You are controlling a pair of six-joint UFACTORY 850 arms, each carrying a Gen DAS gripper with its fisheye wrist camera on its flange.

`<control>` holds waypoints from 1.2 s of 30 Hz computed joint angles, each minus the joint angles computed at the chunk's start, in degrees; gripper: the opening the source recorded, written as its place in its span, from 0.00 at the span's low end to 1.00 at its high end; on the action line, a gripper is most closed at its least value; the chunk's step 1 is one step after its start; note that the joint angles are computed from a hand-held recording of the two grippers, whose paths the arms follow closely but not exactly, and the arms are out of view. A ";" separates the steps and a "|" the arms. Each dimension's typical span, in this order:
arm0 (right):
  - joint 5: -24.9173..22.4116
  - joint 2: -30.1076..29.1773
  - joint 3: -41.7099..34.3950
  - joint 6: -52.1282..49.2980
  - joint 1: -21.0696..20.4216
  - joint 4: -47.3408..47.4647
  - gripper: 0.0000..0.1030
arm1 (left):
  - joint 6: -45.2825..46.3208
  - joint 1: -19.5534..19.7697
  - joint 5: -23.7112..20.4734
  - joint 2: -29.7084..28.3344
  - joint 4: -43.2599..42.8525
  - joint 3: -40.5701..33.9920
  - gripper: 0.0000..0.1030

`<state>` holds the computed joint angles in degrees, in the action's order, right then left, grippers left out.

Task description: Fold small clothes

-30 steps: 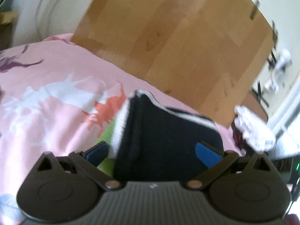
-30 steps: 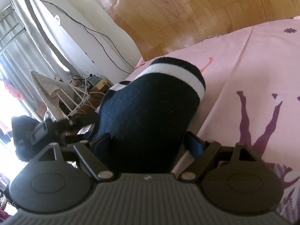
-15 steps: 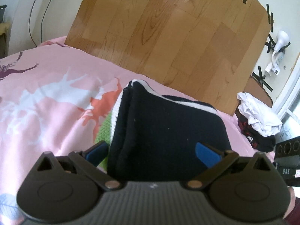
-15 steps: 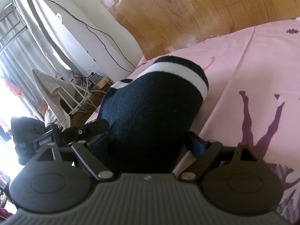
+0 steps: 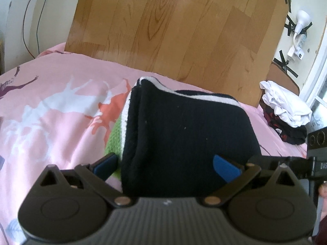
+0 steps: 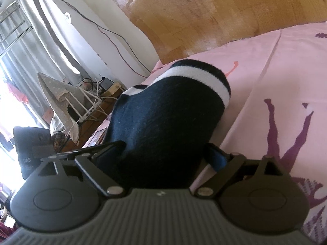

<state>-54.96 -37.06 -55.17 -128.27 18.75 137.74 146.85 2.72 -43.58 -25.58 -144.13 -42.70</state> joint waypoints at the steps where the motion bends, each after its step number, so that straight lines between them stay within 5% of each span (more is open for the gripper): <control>1: 0.00 -0.05 -0.07 -0.19 -0.02 -0.14 0.95 | -0.29 0.07 0.01 -0.05 0.20 0.03 1.00; 12: -0.27 -0.31 -0.42 -1.16 -0.08 -0.79 1.00 | 0.08 0.05 -0.96 -0.12 -1.12 0.60 1.00; 21: -0.42 -0.40 -0.52 -1.27 -0.20 -1.16 1.00 | -12.12 4.60 -5.80 -1.40 6.06 0.22 1.00; 36: -0.69 -0.28 -0.14 -1.85 0.12 0.35 1.00 | -7.20 0.87 0.25 -0.76 4.67 -1.11 1.00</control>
